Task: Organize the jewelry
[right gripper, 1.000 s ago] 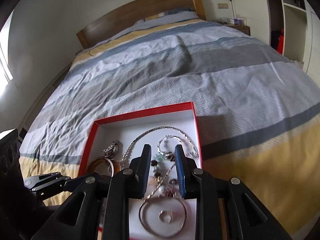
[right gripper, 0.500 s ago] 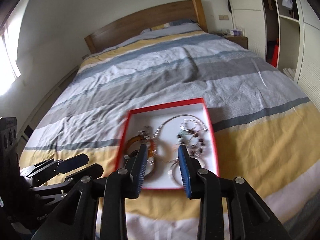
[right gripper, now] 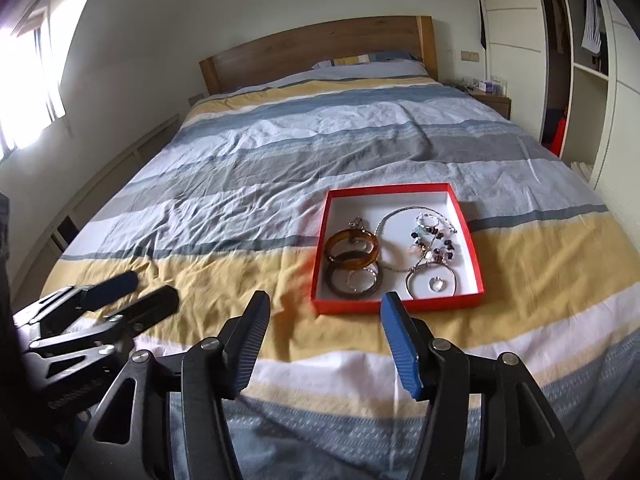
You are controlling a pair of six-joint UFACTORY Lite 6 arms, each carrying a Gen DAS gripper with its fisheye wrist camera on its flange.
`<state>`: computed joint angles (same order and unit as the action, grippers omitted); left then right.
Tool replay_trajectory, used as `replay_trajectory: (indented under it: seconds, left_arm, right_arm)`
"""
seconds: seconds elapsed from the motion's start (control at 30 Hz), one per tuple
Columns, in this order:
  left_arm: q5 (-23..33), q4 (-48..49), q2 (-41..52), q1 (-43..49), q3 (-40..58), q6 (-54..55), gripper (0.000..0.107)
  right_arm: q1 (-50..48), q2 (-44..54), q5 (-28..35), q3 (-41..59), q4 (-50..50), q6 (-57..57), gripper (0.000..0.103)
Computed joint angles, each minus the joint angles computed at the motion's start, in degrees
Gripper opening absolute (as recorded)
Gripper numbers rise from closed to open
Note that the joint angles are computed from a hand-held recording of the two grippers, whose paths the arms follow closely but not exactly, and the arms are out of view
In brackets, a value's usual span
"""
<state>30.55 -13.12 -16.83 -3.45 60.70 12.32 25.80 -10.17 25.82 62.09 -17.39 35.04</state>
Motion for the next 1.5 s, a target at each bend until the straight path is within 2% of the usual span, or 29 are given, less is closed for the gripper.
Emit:
replay_trajectory:
  seconds: [0.03, 0.13, 0.23, 0.33, 0.37, 0.77, 1.13, 1.5]
  left_arm:
    - [0.5, -1.5, -1.9, 1.7, -1.2, 2.2, 0.060]
    - [2.2, -5.3, -6.1, 6.3, -3.6, 7.7, 0.063]
    - [2.6, -3.4, -10.7, 9.4, -5.8, 7.5, 0.065]
    - [3.5, -5.7, -13.6, 13.1, -7.0, 10.9, 0.065]
    - [4.3, -7.8, -14.6, 15.1, -7.4, 13.3, 0.065]
    - [11.1, -20.0, -23.4, 33.3, -9.2, 28.4, 0.065]
    - [19.8, -28.9, -26.2, 47.6, -8.2, 38.6, 0.065]
    - [21.8, -28.6, -28.2, 51.9, -9.2, 39.9, 0.065]
  right_arm:
    - [1.9, -0.6, 1.3, -0.2, -4.2, 4.9, 0.061]
    - [7.3, -1.8, 5.7, -0.3, -15.2, 17.8, 0.082]
    - [12.6, -2.5, 10.2, -0.3, -22.9, 27.4, 0.085]
    - [16.2, -2.8, 13.4, 0.1, -25.6, 31.1, 0.101]
    - [17.5, -3.0, 14.4, 0.1, -26.8, 32.5, 0.102]
    - [28.7, -3.5, 22.0, 0.7, -31.5, 40.4, 0.103]
    - [35.9, -4.5, 28.9, 2.5, -34.6, 43.4, 0.103]
    - [40.7, -5.9, 34.3, 2.5, -37.3, 45.9, 0.103]
